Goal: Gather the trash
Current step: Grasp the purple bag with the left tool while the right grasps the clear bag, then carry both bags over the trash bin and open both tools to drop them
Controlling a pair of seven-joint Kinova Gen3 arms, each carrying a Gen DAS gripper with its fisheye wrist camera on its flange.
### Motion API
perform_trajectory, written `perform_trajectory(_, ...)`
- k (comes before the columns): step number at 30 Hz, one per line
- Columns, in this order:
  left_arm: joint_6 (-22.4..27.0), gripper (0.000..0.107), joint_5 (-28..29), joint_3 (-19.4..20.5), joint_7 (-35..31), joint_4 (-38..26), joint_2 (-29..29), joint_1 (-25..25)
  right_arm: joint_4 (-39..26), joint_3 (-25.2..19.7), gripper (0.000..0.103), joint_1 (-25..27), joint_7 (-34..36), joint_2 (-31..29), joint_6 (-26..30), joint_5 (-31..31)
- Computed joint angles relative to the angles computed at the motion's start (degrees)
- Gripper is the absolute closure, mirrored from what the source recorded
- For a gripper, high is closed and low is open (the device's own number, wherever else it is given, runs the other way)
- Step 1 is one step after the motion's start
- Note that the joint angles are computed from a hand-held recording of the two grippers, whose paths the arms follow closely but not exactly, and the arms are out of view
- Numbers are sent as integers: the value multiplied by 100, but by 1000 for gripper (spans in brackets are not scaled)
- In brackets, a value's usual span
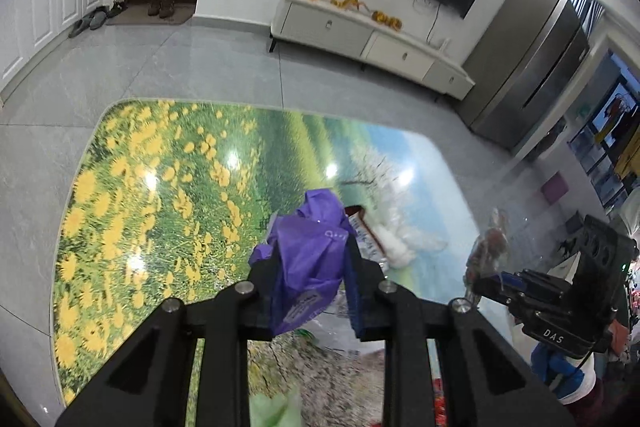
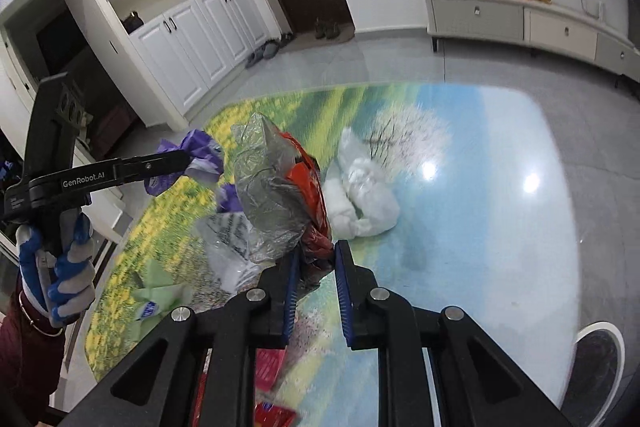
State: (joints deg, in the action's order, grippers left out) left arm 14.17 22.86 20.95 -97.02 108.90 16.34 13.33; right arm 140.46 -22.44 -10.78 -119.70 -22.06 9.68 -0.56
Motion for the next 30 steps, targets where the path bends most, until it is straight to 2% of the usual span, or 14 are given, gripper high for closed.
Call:
perform_trajectory(4,60,84,-266,-284,325,61,-372,448,80,36,86,-36,-6,-718,368,-7)
perform_trajectory(8,222,84,-997,-651,1012,-170,-490,1315,241,394,86,-144,58,-1515,828,-51)
perform_trajectory(12,418,84,-1501,-946,1500,-614,-308,2189,344,771,86,30,259,-2481,1624,-96)
perform_trajectory(17,885,84,-1364,-1390,1352,-1519,324,3320,411,1652,86,514,932,-3667,2789,45)
perform_trajectory(20,1377,84,-1588,-1239,1542,-2316,886,3626,423,2377,86,1040,1410,-4203,3488,414)
perform_trajectory(22,1603,84,-1779,-1032,1703,-2846,1313,3782,424,2898,86,1151,1529,-4428,3802,775)
perform_trajectory(26,2066,83,-2282,-597,2050,-3908,2144,4031,506,3853,86,1395,1814,-4556,4032,1376)
perform_trajectory(28,2265,81,-2447,-435,2105,-4439,2555,4170,554,4384,86,1317,1762,-4606,4104,1841)
perform_trajectory(30,2406,81,-2812,-78,2266,-4970,3006,4230,614,4915,86,1244,1715,-4561,4078,2302)
